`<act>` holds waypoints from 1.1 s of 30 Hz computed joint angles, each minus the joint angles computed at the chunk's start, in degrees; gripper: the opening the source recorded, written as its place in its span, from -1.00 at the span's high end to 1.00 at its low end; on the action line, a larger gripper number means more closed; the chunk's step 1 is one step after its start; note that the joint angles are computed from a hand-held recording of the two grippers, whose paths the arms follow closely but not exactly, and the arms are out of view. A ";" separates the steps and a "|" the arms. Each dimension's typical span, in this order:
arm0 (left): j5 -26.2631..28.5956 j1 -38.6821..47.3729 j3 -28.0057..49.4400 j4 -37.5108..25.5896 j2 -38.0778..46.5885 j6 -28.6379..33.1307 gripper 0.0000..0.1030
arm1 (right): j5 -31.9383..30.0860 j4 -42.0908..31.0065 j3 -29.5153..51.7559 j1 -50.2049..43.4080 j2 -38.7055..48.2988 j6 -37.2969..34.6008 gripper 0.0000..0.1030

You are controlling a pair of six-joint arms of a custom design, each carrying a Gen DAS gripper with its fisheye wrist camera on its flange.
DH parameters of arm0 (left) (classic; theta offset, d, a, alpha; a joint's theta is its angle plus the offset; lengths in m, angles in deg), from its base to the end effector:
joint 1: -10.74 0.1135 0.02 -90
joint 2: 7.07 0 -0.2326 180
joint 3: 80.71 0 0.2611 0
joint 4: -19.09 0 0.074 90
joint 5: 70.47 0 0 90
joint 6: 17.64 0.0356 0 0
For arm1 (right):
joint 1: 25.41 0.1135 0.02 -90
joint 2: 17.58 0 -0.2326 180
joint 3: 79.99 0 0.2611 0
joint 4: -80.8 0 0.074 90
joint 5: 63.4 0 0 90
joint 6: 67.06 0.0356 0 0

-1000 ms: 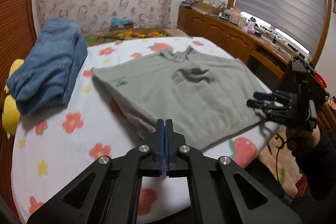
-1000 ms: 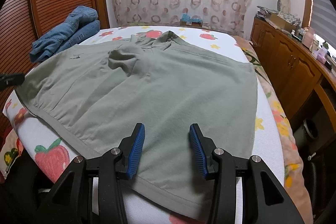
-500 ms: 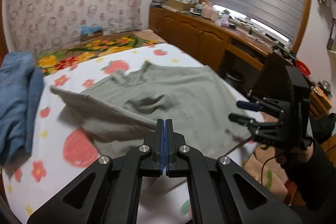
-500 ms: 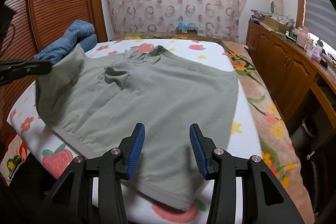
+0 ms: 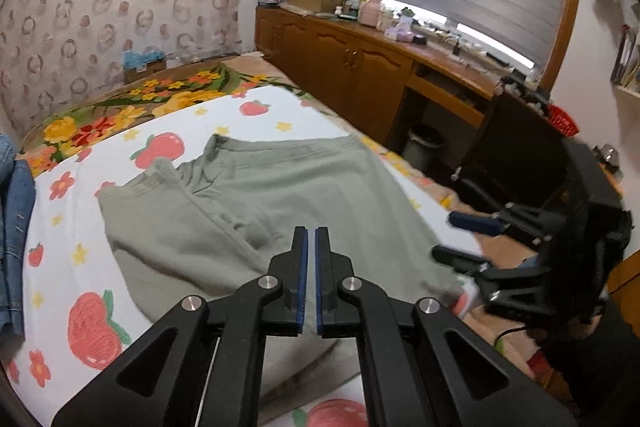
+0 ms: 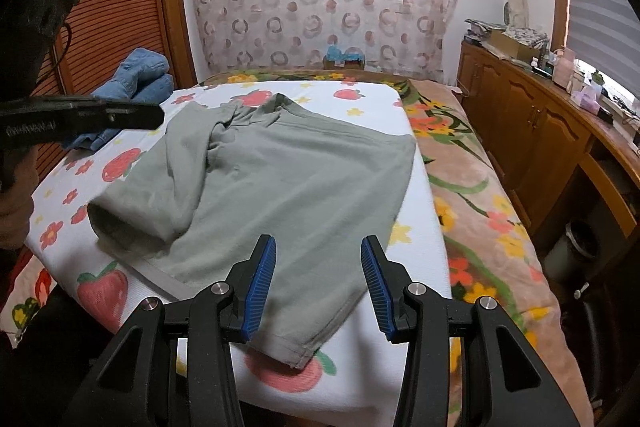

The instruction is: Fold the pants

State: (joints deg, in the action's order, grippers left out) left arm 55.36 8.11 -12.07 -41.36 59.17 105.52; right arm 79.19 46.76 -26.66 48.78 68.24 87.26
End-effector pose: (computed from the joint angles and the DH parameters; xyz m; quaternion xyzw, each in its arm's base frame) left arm 0.2404 -0.0319 0.2500 0.3616 0.8445 -0.2163 0.3305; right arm 0.0984 0.2438 0.1175 0.0143 0.8823 0.0169 0.4702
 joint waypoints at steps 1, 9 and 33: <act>-1.29 0.17 -0.78 1.01 -0.47 -0.19 0.80 | -0.13 0.53 0.11 -0.29 0.21 -0.37 0.11; -4.64 6.81 -3.78 3.83 1.73 4.03 0.18 | -2.08 8.30 2.48 -2.04 4.16 -6.17 0.11; -3.54 17.73 -12.04 9.59 4.77 11.49 -0.54 | -11.62 21.74 9.11 -8.20 14.12 -20.02 0.11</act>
